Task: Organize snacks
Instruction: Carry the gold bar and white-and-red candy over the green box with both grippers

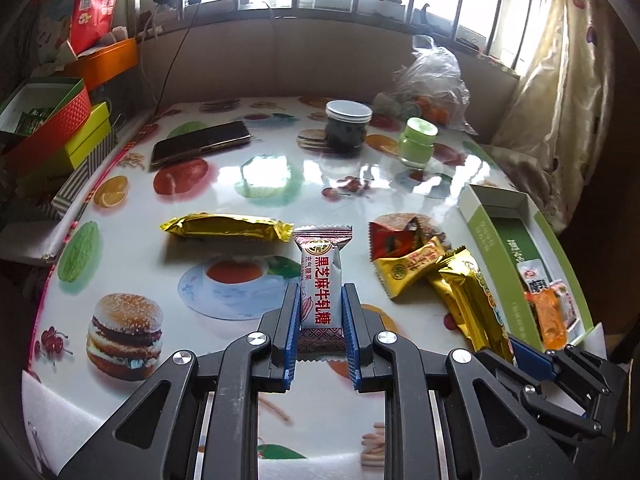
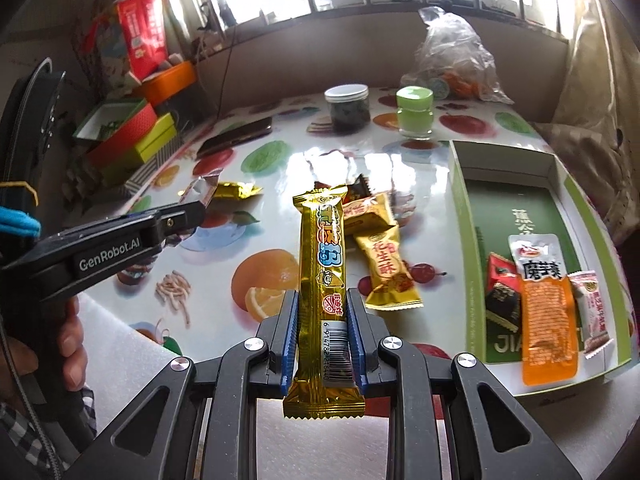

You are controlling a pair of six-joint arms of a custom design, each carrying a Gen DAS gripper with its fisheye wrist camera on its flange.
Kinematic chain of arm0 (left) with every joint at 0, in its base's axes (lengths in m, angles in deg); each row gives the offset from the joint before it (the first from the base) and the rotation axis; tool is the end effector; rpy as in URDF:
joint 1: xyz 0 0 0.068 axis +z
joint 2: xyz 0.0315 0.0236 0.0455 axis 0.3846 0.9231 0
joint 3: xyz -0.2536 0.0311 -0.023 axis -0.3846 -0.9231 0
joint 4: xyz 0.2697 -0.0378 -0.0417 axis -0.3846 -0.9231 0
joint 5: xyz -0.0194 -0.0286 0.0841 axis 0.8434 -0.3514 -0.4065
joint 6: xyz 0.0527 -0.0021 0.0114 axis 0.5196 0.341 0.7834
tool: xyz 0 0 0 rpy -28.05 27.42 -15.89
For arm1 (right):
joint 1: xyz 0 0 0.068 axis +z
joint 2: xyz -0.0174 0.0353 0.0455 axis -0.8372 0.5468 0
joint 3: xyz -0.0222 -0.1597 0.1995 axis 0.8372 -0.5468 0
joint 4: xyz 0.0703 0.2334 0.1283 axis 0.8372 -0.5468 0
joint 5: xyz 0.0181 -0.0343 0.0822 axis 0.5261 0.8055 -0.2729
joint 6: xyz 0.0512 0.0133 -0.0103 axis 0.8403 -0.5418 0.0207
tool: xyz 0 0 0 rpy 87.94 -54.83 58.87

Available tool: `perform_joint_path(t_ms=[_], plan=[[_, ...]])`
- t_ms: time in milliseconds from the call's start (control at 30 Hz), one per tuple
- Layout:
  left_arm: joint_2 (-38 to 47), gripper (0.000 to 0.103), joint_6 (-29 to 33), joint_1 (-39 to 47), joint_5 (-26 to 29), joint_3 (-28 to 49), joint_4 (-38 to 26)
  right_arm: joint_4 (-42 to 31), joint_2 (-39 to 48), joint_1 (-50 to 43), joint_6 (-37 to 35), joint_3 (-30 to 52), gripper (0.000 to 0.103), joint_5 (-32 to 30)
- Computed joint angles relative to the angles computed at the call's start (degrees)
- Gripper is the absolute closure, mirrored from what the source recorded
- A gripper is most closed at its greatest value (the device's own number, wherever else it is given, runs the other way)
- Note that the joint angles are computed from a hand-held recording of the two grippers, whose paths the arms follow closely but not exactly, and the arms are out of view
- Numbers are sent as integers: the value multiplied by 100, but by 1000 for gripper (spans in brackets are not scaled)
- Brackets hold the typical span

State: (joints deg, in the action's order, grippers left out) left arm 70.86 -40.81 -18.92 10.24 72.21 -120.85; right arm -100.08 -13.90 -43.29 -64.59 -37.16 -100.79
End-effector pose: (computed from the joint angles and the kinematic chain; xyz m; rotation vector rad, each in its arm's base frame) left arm 0.1924 -0.1535 0.2166 0.0167 2.4260 -0.1380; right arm 0.1608 0.0464 0.2154 -0.2546 2.4323 0.4088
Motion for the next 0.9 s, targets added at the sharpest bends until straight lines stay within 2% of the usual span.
perform_joint_path(t_ms=[467,900], plan=[[401,82,-2,-564,-92,493,111,-434,-441,-1389,-494,40,81,-641],[1147,82,148,-1011,56,1107,392,-795,-399,-3201,-1376,183,81,-1408]])
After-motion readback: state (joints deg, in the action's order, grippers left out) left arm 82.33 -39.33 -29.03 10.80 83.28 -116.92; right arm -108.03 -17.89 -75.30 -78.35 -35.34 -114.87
